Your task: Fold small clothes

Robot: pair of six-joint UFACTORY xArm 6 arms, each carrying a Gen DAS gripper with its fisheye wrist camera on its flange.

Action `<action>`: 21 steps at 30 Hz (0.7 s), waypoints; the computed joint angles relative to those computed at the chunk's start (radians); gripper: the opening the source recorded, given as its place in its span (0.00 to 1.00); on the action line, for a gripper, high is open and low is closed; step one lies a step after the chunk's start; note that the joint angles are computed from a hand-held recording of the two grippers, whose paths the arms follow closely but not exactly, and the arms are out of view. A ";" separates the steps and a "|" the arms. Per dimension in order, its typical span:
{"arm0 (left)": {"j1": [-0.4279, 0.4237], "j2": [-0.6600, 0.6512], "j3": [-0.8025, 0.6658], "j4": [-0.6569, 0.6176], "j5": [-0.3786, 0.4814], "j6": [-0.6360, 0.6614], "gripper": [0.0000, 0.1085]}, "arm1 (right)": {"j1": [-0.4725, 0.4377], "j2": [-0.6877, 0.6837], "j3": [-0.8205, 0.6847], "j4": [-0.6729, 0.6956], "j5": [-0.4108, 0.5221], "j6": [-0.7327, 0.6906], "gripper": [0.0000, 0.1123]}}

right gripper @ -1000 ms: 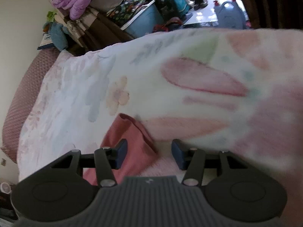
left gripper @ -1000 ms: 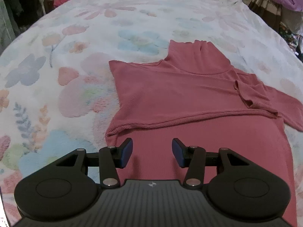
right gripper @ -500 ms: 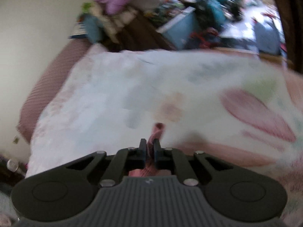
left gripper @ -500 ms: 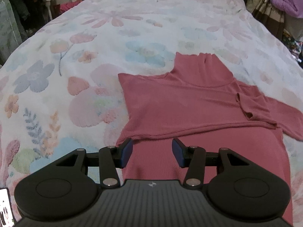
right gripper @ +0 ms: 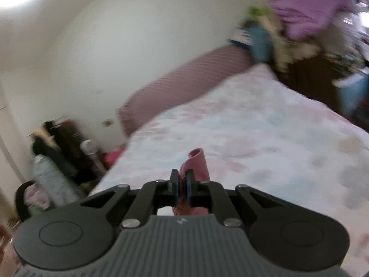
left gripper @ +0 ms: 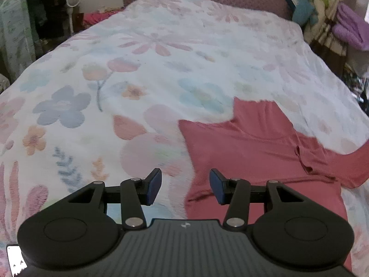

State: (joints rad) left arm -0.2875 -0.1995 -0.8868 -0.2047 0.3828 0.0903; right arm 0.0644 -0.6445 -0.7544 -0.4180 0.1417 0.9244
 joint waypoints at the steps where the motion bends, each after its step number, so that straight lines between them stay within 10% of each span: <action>1: 0.009 -0.006 0.006 -0.027 -0.004 0.026 0.52 | 0.044 0.081 -0.090 -0.079 -0.001 0.067 0.01; 10: 0.084 -0.012 0.021 -0.280 0.000 0.239 0.52 | 0.327 0.611 -0.658 -0.175 0.098 0.181 0.01; 21: 0.100 0.037 0.004 -0.389 0.010 0.323 0.52 | 0.482 1.075 -0.844 0.284 0.061 -0.078 0.01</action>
State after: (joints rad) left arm -0.1871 -0.1621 -0.8828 -0.5935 0.3932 0.4136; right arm 0.5459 0.4310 -1.5985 -0.1337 0.2025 0.8461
